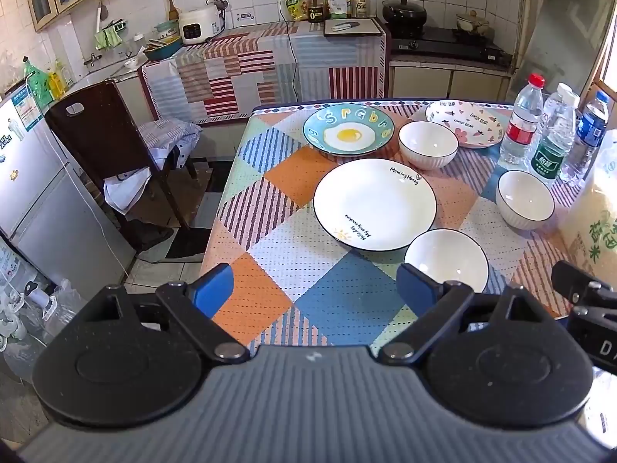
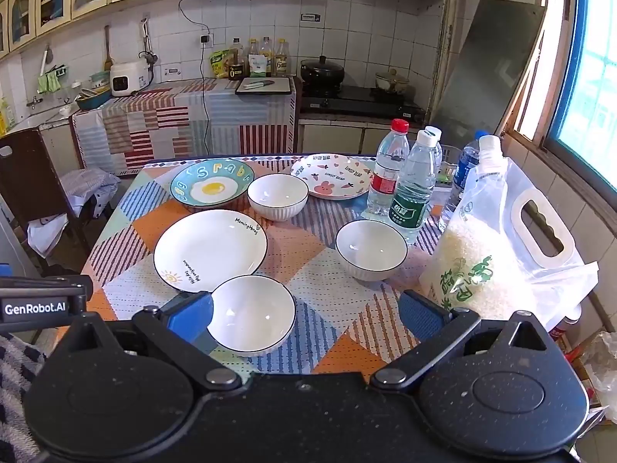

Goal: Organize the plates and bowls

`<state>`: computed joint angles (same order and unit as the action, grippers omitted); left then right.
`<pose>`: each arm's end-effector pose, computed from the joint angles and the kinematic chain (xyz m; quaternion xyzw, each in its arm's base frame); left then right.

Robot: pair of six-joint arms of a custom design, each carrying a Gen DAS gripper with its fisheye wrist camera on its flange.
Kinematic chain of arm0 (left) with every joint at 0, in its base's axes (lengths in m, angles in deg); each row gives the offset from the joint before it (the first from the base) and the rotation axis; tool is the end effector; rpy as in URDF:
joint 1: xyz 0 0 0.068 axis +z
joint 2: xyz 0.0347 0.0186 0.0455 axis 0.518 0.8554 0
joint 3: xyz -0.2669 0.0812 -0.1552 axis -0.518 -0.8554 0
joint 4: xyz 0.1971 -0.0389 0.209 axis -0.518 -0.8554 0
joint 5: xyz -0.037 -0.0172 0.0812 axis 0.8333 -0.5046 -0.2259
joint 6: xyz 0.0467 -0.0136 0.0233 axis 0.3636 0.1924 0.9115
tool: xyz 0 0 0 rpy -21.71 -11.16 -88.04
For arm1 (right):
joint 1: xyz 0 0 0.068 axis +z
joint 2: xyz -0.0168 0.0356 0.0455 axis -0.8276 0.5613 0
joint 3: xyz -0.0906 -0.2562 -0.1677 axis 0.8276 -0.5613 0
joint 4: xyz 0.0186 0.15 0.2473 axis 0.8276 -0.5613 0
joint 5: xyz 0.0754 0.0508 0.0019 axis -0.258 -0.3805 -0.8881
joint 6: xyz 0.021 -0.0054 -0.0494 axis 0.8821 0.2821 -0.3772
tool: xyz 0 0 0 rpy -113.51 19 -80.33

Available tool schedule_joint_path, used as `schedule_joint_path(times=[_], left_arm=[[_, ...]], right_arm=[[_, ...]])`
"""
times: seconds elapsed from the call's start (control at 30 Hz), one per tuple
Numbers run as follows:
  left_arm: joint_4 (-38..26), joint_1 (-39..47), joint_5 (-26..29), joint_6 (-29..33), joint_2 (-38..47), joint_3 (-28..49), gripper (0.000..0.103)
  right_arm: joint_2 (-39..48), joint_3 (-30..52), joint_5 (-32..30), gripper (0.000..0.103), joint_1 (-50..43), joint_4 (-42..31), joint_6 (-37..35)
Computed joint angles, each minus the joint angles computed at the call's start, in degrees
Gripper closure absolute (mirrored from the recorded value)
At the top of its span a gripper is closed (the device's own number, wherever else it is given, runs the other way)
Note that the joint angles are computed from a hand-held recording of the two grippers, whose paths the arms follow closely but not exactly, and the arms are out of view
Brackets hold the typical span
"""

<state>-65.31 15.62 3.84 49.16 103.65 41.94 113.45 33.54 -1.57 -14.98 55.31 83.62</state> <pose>0.2685 -0.0641 0.2628 -0.0227 0.9309 0.0523 0.3609 0.2410 0.1826 0.2505 0.0126 0.9105 -0.0373 0.4116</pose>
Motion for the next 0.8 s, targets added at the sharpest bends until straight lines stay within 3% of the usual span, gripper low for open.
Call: schedule_joint_path(times=[0.8], left_arm=[[0.3, 0.4, 0.1, 0.6, -0.9, -0.7, 0.011]], right_arm=[[1.8, 1.1, 1.5, 0.000, 1.6, -0.3, 2.3]])
